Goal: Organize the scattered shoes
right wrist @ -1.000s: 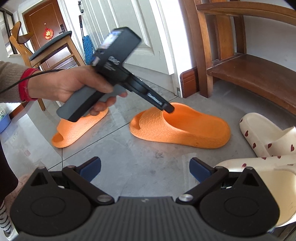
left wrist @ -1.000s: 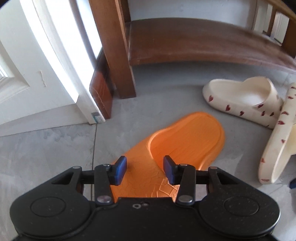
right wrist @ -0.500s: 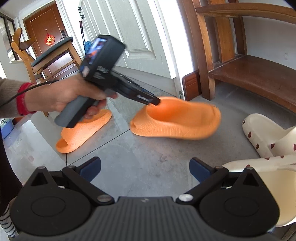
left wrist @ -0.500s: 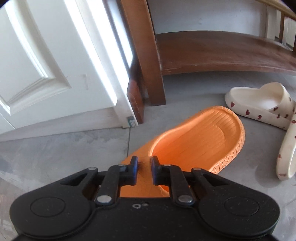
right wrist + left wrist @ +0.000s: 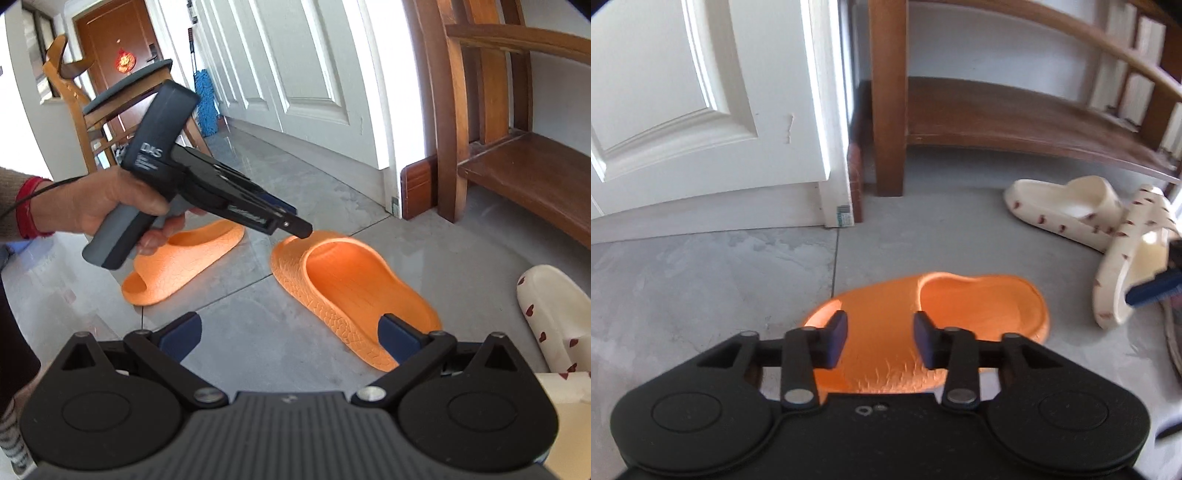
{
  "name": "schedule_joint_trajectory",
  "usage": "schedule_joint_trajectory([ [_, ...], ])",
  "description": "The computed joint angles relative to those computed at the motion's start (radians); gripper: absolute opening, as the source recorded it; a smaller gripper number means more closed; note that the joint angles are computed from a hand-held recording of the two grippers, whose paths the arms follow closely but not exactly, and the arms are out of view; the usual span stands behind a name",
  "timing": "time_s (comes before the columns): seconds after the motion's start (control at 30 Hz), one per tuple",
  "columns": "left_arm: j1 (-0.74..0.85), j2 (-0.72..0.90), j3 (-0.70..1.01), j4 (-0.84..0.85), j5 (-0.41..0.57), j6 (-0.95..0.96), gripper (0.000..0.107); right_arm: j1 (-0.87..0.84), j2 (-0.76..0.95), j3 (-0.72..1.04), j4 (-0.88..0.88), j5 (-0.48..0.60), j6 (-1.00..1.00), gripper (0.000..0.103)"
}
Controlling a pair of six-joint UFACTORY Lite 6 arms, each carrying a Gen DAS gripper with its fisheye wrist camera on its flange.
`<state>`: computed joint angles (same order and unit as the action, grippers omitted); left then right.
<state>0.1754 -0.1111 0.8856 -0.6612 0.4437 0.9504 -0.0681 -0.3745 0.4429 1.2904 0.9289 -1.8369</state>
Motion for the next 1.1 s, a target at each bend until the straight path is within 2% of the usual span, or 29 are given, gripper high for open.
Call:
schedule_joint_trajectory([
  [0.03,0.032,0.005,0.000,-0.060,0.036,0.076,0.043,-0.017,-0.020,-0.017,-0.021,0.005,-0.002,0.103],
  [0.07,0.096,0.038,0.019,-0.120,0.114,0.157,0.043,-0.022,-0.020,-0.022,-0.026,0.007,-0.002,0.103],
  [0.13,0.148,0.069,0.032,-0.169,0.185,0.236,0.046,-0.024,-0.011,-0.032,-0.033,0.004,0.007,0.103],
  [0.33,0.240,0.193,0.072,-0.256,0.281,0.396,0.053,0.039,-0.001,-0.032,-0.028,-0.030,0.016,0.103],
  [0.43,0.298,0.331,0.156,-0.294,0.408,0.458,0.055,0.049,-0.033,-0.043,-0.059,-0.040,0.025,0.103],
  [0.53,0.320,0.426,0.193,-0.362,0.441,0.540,0.057,0.044,-0.029,-0.051,-0.079,-0.053,0.041,0.103],
  [0.6,0.328,0.511,0.255,-0.368,0.513,0.523,0.056,0.048,-0.015,-0.049,-0.078,-0.063,0.048,0.103],
  [0.63,0.330,0.544,0.279,-0.374,0.566,0.527,0.054,0.059,-0.004,-0.048,-0.076,-0.077,0.064,0.103],
  [0.7,0.319,0.563,0.280,-0.398,0.602,0.555,0.048,0.071,0.002,-0.044,-0.077,-0.088,0.079,0.103],
  [0.73,0.311,0.565,0.267,-0.419,0.608,0.573,0.029,0.077,-0.001,-0.046,-0.078,-0.092,0.083,0.103],
  [0.77,0.310,0.564,0.254,-0.439,0.616,0.587,0.024,0.082,-0.003,-0.044,-0.082,-0.093,0.091,0.103],
  [0.93,0.305,0.466,0.127,-0.509,0.622,0.618,0.018,0.098,-0.019,-0.047,-0.104,-0.093,0.108,0.103],
  [1.1,0.355,0.284,-0.036,-0.612,0.704,0.590,0.010,0.080,-0.039,-0.048,-0.127,-0.073,0.112,0.103],
])
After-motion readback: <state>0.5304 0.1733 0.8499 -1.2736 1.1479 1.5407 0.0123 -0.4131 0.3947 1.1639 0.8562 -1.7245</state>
